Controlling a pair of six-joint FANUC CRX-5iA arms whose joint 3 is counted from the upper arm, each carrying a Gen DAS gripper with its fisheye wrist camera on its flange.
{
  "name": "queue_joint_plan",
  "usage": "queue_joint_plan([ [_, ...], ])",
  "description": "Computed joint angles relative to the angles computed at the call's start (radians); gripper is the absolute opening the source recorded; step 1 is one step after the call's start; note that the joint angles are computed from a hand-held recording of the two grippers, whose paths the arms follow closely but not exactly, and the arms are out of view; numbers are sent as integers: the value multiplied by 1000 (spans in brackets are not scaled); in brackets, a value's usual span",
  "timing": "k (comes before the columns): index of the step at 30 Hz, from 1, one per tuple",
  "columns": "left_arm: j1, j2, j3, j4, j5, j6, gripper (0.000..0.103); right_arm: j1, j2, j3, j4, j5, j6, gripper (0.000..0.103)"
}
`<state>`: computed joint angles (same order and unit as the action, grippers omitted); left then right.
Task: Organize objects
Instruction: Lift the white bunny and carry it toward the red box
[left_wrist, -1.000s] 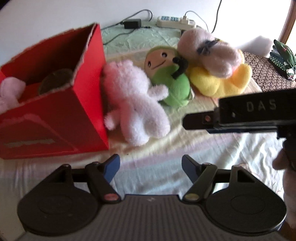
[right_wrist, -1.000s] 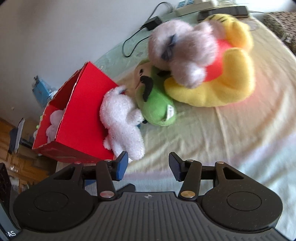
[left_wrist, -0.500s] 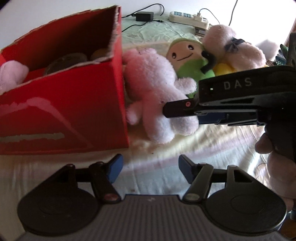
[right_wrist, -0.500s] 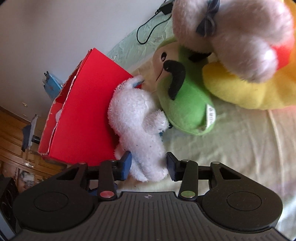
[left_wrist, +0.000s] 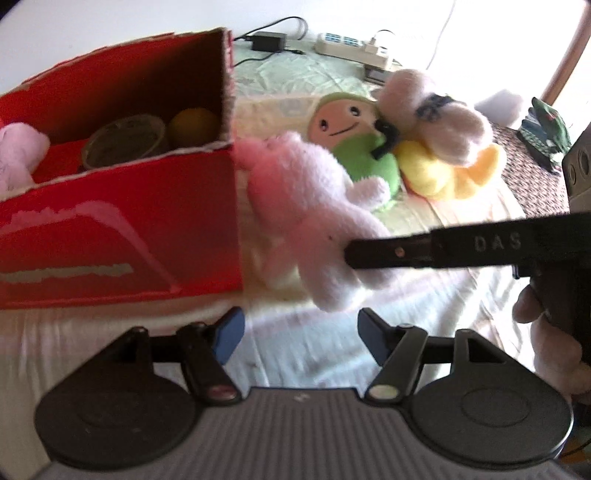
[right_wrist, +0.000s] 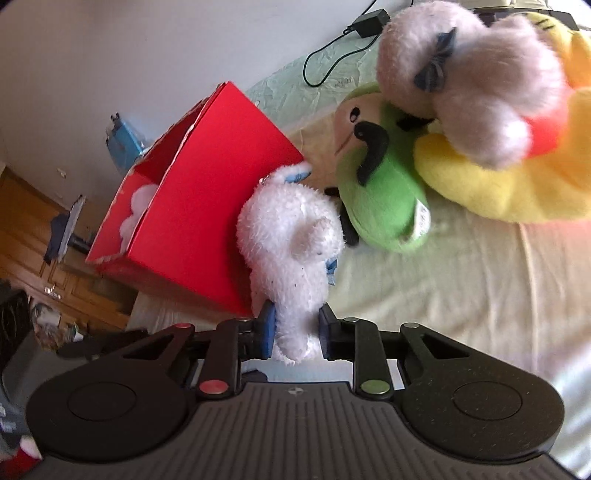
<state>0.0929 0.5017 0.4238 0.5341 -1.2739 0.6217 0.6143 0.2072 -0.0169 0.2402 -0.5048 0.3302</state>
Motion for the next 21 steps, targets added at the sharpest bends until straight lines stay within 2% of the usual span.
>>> queue_joint_plan([
  [8,12,-63,-82,26,-23,-76,70,37,-45,-5,-13,-138,140,26],
  [11,11,-74,-100,41,-23,-78,70,45,-73,-22,-46,-156,198,28],
  [12,9,-79,-106,46,-20,-78,70,45,-80,-25,-56,-157,210,31],
  [14,6,-86,-114,55,-12,-80,70,44,-102,-48,-59,-133,202,32],
  [17,-5,-91,-123,84,-1,-78,70,34,-150,-127,-7,-17,86,37],
  [21,-24,-92,-127,114,1,-84,70,-6,-190,-291,277,145,-375,37],
])
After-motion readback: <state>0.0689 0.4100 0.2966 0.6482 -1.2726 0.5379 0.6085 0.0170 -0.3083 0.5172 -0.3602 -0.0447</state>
